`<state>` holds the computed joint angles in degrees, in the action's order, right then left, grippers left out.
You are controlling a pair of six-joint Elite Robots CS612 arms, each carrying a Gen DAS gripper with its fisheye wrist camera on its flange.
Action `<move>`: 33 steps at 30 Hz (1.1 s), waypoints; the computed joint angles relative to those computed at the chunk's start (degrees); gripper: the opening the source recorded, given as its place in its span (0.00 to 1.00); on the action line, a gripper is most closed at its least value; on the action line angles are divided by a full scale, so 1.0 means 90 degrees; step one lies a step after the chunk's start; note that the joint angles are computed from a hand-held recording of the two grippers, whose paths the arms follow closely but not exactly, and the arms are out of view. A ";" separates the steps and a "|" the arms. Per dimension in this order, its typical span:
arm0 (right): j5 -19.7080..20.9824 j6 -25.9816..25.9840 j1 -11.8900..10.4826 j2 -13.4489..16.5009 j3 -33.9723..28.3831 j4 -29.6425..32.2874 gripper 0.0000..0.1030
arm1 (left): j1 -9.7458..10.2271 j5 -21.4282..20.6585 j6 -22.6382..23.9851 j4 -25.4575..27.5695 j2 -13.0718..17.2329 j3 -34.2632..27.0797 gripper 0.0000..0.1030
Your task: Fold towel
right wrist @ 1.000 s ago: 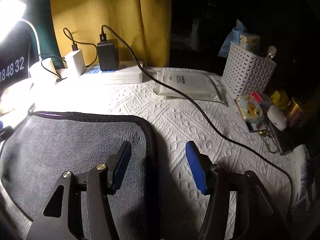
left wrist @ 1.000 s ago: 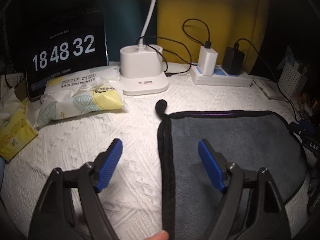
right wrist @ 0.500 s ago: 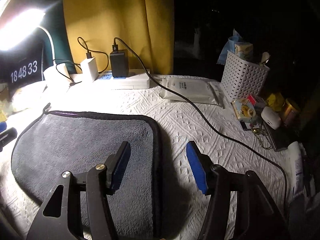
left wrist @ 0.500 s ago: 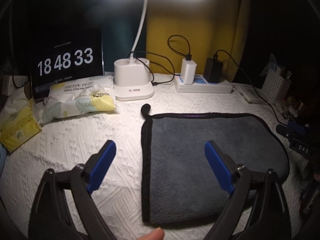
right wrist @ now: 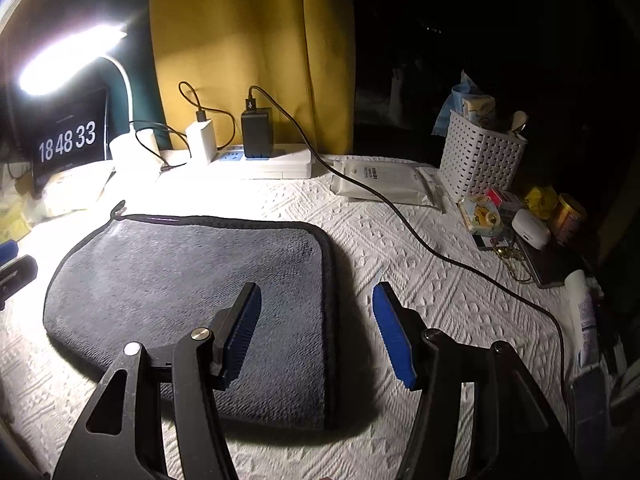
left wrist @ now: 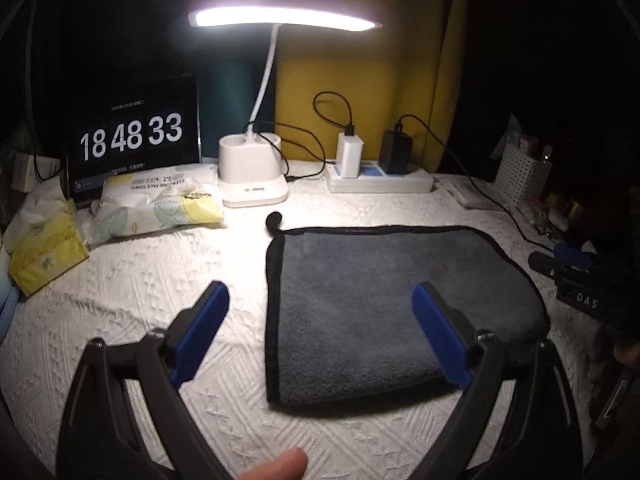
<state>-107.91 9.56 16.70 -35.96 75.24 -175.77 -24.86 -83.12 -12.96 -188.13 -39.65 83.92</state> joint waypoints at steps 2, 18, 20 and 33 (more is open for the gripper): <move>-0.0015 -0.0003 0.0017 -0.0032 0.0055 -0.0058 0.59 | -0.0015 0.0021 0.0025 -0.0114 -0.0042 0.0081 0.91; 0.0047 -0.0003 0.0093 -0.0272 0.0506 -0.0539 0.60 | -0.0139 0.0226 -0.0109 -0.0641 -0.0229 0.0553 0.91; 0.0056 -0.0002 0.0101 -0.0295 0.0553 -0.0589 0.59 | -0.0154 0.0219 -0.0124 -0.0725 -0.0247 0.0607 0.91; 0.0111 -0.0062 0.0171 -0.0462 0.0932 -0.1045 0.59 | -0.0270 0.0181 -0.0179 -0.1133 -0.0341 0.0925 0.91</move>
